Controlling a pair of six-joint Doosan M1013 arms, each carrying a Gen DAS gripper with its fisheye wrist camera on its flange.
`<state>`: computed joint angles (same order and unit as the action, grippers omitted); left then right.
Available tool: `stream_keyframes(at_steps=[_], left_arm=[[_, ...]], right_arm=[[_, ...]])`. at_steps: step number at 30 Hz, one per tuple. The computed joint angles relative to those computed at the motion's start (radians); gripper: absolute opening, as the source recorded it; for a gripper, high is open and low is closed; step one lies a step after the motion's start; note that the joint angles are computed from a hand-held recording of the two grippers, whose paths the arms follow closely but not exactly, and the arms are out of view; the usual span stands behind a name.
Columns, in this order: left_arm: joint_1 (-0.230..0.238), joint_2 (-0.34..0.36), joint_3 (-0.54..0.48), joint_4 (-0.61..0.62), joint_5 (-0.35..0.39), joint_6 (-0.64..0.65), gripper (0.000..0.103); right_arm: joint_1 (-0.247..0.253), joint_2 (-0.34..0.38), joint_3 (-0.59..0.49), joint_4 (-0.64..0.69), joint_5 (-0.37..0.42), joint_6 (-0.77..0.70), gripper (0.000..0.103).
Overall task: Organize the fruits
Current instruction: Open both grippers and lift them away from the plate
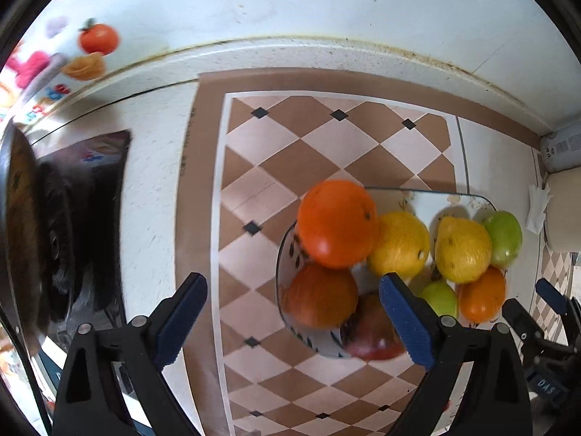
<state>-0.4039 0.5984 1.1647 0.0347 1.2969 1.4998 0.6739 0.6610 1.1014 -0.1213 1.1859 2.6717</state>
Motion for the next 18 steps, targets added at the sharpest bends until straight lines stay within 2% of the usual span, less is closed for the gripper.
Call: stream_keyframes(at_steps=[8,18], left_arm=[[-0.015,-0.133,0.165,0.019,-0.144,-0.035,0.097],[-0.036,-0.276,0.313,0.047,-0.284,-0.05,0.097]], right_arm=[[0.065,-0.014,-0.026,-0.109,0.079,0.067,0.094],[0.13,-0.052,-0.03,-0.203,0.119,0.14,0.094]])
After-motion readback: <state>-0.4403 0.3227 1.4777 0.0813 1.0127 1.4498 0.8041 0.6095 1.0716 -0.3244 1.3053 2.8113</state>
